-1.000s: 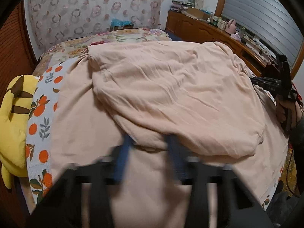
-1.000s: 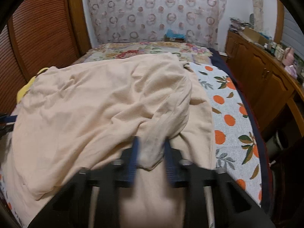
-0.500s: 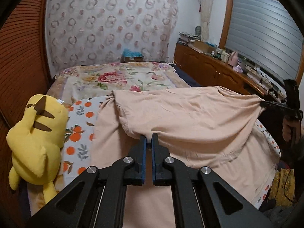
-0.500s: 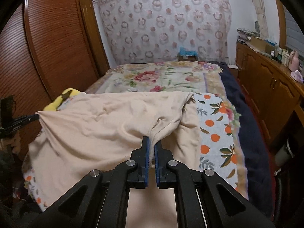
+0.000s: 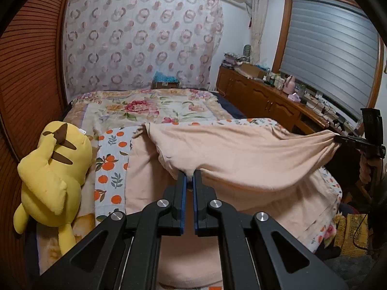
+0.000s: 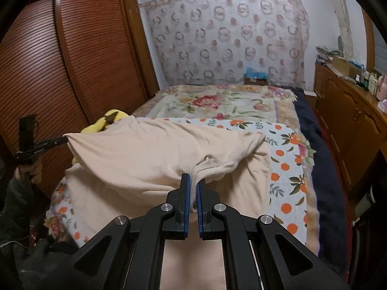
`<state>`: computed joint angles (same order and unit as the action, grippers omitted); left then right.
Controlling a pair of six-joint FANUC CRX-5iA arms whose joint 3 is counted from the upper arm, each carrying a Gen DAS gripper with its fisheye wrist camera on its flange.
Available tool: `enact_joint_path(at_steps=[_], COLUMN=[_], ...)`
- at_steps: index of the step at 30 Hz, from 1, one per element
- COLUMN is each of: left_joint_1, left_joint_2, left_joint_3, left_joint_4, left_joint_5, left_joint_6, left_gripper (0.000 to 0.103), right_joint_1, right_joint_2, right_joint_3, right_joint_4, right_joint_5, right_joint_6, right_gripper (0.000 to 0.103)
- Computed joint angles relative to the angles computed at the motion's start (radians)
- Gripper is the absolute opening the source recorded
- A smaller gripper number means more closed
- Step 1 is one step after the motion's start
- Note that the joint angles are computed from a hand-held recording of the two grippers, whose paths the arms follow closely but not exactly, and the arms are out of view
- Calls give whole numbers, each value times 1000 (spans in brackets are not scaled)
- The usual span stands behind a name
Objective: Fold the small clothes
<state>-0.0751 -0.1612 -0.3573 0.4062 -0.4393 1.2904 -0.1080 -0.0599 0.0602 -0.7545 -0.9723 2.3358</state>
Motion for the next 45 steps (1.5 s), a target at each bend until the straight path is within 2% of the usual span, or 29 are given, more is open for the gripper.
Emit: enact_joint_path(at_steps=[3, 5, 8, 9, 10, 11, 12, 13, 14, 15, 16, 18, 21, 29, 31, 41, 42, 43, 45], left_joint_1=[4, 3, 1, -7, -16, -22, -24, -22, -21, -23, -27, -39, -40, -35, -34, -37, -38, -39, -40], left_joint_2=[-12, 12, 61, 71, 77, 78, 76, 73, 68, 66, 68, 67, 65, 70, 73, 99, 100, 100, 101], left_joint_3=[5, 44, 75, 88, 92, 87, 75, 56, 42, 40, 46, 58, 58, 57, 51, 58, 60, 61, 63], left_joint_4=[-39, -127, -194, -238, -285, -302, -297, -268, -243, -241, -264, -324, -336, -421, -415, -423, -428, -433, -439], left_joint_5=[-6, -49, -106, -123, -126, -121, -109, -91, -85, -89, -96, -102, -117, -160, -164, -192, -193, -192, -194], left_joint_6=[42, 122, 196, 238, 281, 294, 287, 260, 236, 234, 255, 308, 334, 454, 454, 469, 472, 474, 482], left_gripper=[5, 5, 8, 12, 19, 27, 42, 48, 50, 59, 72, 79, 79, 79, 79, 79, 79, 79, 79], right_joint_1=[-38, -15, -1, 31, 59, 83, 86, 82, 93, 108, 118, 120, 147, 232, 251, 336, 338, 343, 357], right_joint_2=[-20, -38, -2, 7, 14, 25, 40, 52, 59, 59, 59, 69, 66, 110, 131, 181, 185, 179, 175], right_joint_3=[-5, -42, -45, -65, -84, -101, -102, -97, -103, -115, -122, -115, -128, -159, -157, -187, -185, -197, -219], right_joint_4=[-32, 17, 66, 130, 187, 237, 243, 231, 246, 272, 281, 251, 247, 256, 263, 411, 418, 418, 435], right_joint_5=[-30, 29, 20, 55, 89, 118, 121, 115, 134, 162, 183, 188, 222, 289, 302, 403, 402, 417, 452], right_joint_6=[27, 5, -22, -60, -96, -132, -135, -120, -128, -147, -155, -131, -126, -135, -149, -292, -300, -297, -302], right_gripper=[5, 5, 5, 12, 19, 22, 23, 26, 30, 37, 42, 46, 54, 55, 55, 55, 57, 66, 70])
